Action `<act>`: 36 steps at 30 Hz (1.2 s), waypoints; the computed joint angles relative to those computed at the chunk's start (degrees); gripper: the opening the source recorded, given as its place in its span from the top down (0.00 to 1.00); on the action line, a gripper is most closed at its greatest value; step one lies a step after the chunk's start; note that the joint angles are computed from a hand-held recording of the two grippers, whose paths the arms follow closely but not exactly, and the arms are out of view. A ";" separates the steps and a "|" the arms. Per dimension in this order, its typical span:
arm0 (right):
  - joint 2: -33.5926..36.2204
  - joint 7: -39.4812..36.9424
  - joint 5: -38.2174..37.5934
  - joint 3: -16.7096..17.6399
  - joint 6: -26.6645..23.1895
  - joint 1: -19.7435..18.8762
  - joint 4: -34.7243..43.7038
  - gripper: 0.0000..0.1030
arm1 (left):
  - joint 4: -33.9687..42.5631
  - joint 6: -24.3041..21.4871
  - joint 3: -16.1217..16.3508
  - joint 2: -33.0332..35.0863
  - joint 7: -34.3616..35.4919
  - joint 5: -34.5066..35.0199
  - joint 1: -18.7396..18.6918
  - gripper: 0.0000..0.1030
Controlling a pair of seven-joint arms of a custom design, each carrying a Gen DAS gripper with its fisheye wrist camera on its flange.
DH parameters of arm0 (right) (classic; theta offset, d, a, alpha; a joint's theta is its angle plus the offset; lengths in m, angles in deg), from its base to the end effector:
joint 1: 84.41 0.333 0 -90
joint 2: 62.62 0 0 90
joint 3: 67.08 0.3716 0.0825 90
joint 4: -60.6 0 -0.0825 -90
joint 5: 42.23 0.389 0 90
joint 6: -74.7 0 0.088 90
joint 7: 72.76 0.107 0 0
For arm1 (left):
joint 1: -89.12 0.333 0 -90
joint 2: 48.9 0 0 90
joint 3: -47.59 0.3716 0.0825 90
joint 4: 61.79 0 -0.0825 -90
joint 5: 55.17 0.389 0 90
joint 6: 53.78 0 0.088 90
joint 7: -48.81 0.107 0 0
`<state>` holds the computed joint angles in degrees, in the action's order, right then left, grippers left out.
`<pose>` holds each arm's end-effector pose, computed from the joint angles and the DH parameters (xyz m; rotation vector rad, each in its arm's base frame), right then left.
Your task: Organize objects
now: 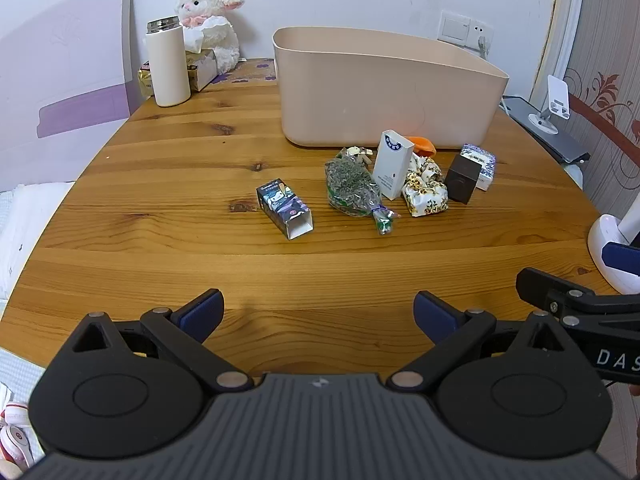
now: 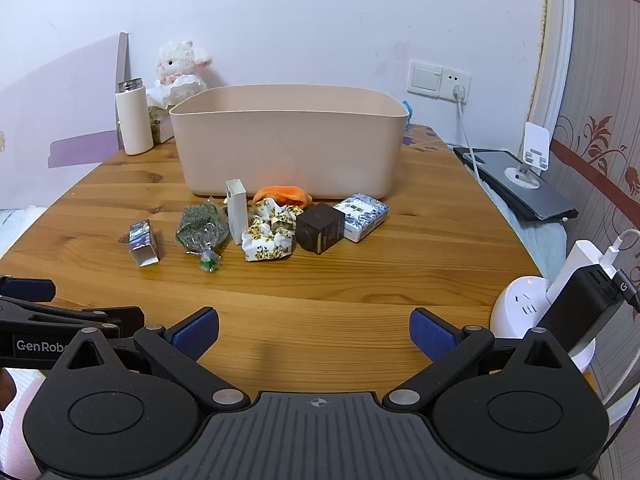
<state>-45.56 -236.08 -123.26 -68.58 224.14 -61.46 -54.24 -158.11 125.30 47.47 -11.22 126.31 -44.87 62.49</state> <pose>0.5844 0.2534 0.3766 -1.4592 1.9885 -0.9685 0.6777 -0.3585 0.3516 -1.4015 2.1757 -0.9244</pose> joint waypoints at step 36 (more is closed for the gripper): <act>1.73 -3.28 2.54 -1.39 1.66 -0.30 2.12 0.00 | 6.96 -4.56 -2.03 3.73 0.50 1.04 1.67 0.02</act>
